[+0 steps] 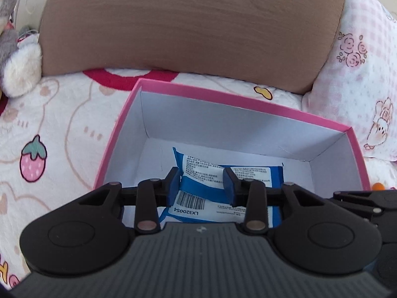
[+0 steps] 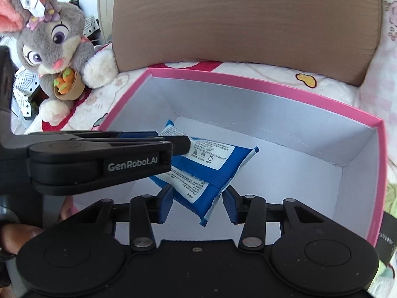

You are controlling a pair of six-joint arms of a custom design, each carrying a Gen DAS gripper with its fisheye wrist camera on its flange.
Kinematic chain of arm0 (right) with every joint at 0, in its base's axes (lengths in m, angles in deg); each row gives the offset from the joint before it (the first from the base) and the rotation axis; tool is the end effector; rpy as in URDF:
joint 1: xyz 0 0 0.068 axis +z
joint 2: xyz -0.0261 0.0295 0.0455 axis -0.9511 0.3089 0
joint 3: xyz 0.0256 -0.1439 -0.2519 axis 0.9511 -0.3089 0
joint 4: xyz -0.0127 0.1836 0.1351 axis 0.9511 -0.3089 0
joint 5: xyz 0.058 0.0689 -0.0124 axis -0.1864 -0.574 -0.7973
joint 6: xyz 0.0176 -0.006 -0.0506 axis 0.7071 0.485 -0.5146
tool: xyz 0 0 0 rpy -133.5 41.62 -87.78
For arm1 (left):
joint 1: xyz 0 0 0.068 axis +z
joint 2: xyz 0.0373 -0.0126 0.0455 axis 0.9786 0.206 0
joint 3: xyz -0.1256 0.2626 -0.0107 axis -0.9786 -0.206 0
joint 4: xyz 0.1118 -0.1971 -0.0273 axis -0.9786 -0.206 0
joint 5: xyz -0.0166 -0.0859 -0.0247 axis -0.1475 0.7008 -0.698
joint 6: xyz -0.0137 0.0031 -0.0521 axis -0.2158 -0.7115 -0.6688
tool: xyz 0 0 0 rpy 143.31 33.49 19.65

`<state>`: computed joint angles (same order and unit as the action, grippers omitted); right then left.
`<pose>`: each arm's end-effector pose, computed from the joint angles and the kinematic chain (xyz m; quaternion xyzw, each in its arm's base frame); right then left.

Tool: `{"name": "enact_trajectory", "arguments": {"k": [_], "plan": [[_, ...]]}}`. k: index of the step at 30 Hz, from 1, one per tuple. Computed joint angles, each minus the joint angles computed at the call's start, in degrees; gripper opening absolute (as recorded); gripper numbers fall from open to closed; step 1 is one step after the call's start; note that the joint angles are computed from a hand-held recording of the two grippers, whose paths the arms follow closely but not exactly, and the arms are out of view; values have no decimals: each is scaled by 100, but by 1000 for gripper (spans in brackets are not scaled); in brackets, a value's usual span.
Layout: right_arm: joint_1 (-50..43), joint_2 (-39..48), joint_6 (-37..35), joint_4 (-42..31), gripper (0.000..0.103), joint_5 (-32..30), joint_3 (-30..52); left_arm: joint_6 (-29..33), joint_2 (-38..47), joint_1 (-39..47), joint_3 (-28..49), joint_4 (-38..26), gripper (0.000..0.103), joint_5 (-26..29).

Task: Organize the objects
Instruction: 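Lower the pack into the pink box and open the right gripper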

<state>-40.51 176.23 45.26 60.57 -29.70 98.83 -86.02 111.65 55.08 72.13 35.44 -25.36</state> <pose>0.3123 0.1901 0.1476 -0.0273 0.9505 0.1395 0.2765 0.3086 -0.1283 0.1382 -0.0193 0.9383 -0.1033 0.3293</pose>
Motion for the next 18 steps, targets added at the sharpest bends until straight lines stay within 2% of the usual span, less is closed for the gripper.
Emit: {"name": "enact_trajectory", "arguments": {"k": [4, 7, 11, 18], "plan": [[-52, 297, -99, -449, 47, 29, 404, 133, 162, -68, 211, -193, 34, -74], [-103, 430, 2, -379, 47, -100, 452, 207, 249, -111, 325, -293, 34, -267], [-62, 617, 68, -516, 47, -61, 639, 103, 299, 56, 381, -384, 32, -32], [-8, 818, 165, -809, 47, -28, 987, 151, 540, 60, 623, -510, 32, -114]]}}
